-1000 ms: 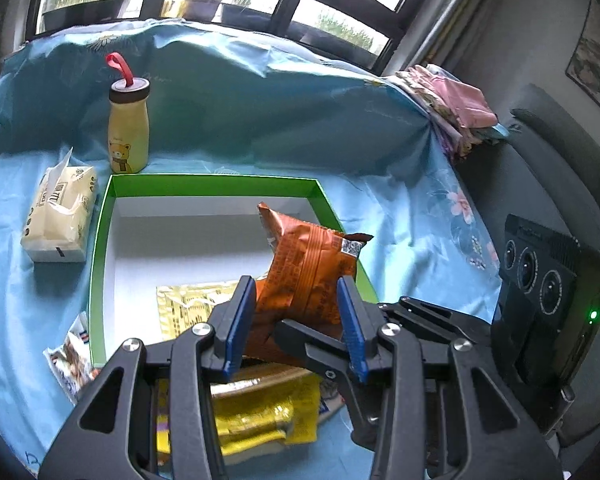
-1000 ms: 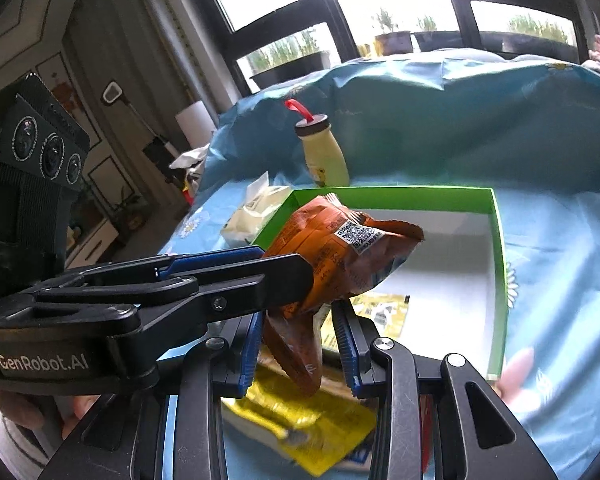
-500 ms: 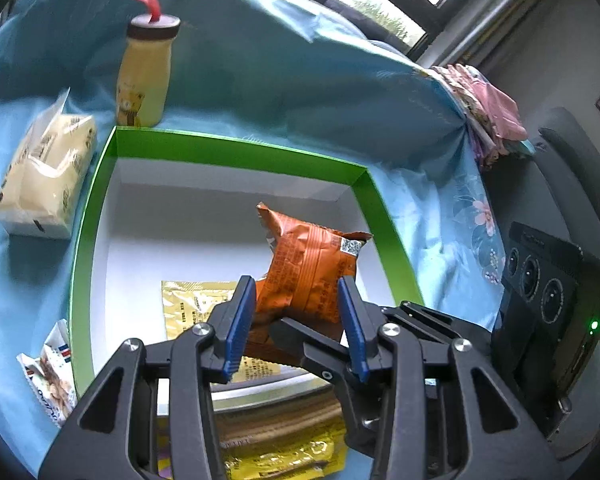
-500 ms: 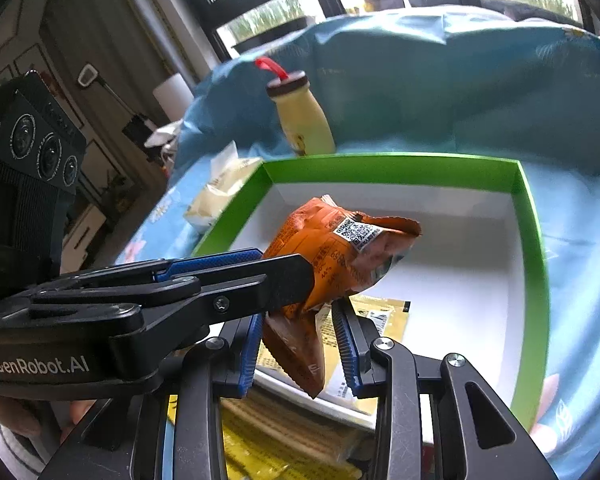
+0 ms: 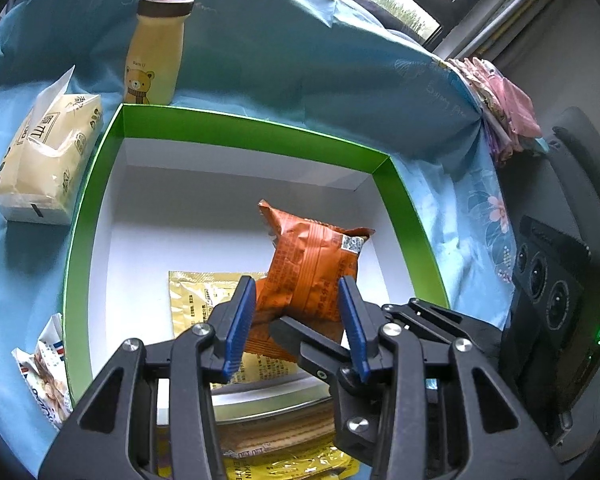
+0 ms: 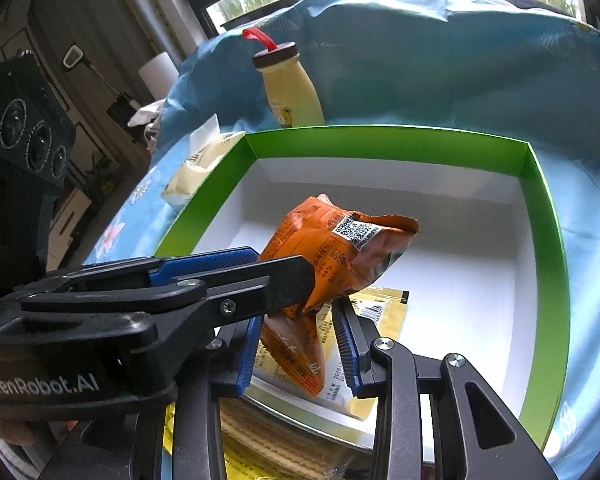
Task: Organize snacks
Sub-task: 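Carry the orange chip bag into the green box and open the right gripper, then withdraw the right tool and reach toward the yellow-purple packet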
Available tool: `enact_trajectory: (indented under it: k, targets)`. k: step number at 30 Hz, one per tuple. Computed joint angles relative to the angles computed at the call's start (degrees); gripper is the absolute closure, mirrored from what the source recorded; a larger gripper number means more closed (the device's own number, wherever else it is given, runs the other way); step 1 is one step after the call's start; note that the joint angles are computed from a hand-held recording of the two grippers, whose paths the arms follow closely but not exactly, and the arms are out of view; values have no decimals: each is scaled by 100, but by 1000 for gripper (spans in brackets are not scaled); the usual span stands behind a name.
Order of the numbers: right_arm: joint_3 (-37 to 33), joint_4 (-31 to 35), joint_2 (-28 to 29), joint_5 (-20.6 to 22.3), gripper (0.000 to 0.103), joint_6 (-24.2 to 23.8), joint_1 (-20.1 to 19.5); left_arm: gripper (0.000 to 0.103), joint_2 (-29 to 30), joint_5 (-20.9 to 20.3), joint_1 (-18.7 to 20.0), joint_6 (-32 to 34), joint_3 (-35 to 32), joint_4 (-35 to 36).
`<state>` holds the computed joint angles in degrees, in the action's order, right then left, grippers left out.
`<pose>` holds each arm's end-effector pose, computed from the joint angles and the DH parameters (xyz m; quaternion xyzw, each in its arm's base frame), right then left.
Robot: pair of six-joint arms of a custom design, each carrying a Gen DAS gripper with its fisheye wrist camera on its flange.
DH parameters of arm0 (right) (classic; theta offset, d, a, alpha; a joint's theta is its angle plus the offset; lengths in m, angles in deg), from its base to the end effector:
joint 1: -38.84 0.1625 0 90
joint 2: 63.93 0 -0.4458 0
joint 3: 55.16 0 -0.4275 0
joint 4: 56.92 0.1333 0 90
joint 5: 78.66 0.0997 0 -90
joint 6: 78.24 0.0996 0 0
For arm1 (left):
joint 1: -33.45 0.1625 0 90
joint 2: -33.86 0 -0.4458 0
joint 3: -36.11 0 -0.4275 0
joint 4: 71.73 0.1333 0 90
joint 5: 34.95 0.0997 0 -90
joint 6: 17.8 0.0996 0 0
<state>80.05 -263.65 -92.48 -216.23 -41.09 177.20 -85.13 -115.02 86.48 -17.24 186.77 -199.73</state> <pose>0.3229 -0.2071 -0.0827 0.0538 -0.9106 0.3317 0.2405 -0.0348 -0.2964 0.2415 0.3155 0.9434 -0.0792 0.0649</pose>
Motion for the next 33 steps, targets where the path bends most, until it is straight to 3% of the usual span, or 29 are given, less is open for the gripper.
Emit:
enact_trajectory:
  k: [3, 11, 23, 25, 33]
  targets:
    - [-52, 285, -32, -81, 66, 101, 1, 58, 46, 31, 19, -20, -5, 5]
    - [-87, 720, -115, -377, 63, 403, 133, 21, 44, 256, -119, -158, 20, 69]
    - [-141, 2095, -453, -1136, 50, 1433, 781, 3, -761, 514, -399, -348, 0, 661]
    - [-165, 2439, -535, -1267, 42, 1704, 940, 0, -978, 547, -506, -406, -4, 836]
    - [-200, 3378, -839, -1387, 41, 2533, 1476, 0, -1846, 585, -950, -714, -109, 1707]
